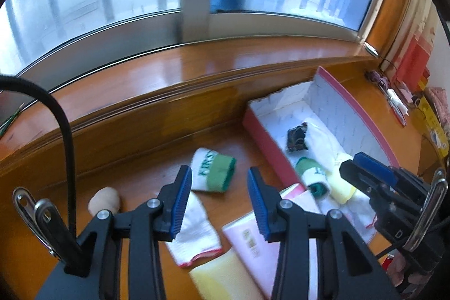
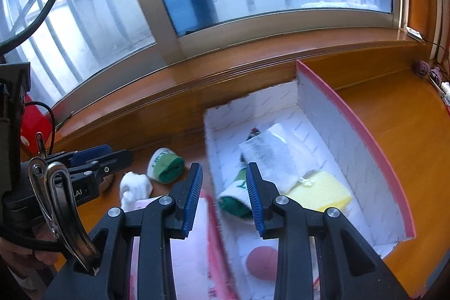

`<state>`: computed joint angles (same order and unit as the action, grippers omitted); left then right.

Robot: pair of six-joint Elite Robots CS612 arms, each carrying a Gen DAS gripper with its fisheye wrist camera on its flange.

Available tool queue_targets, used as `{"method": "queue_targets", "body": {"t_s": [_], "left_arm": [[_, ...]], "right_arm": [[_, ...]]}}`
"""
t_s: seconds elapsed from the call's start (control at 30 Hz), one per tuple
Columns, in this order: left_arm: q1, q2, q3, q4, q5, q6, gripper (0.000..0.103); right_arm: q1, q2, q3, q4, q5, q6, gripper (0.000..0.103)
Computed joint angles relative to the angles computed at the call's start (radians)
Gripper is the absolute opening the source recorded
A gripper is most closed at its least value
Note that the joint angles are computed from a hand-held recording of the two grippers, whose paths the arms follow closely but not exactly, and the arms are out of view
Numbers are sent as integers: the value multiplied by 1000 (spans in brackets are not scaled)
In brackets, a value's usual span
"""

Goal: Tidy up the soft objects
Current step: 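Withdraw both grippers from the shoebox toward the remaining socks, then grasp the beige egg sponge with the left gripper while the right grasps the white sock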

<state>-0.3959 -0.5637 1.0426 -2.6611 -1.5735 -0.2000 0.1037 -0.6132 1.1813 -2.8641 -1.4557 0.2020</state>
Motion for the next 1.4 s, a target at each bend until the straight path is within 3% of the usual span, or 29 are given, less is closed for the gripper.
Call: {"method": "queue_targets", "body": {"t_s": [0.73,1.0,1.1,1.4], "left_arm": [[73,-57,133,-27,8,-79,43],[100,-46,137,-12,-15,-83,43],[110,-36,128,-2,-34,-74,43],[132,-1,85,2,-100,-32,43]], "right_arm": [[82,30,-56,78,53,-64,33],[110,68,-123,151,79,-60,35],[122,84,-153,183,70,-62,41],[139,136,-244,275,30,-47,42]]}}
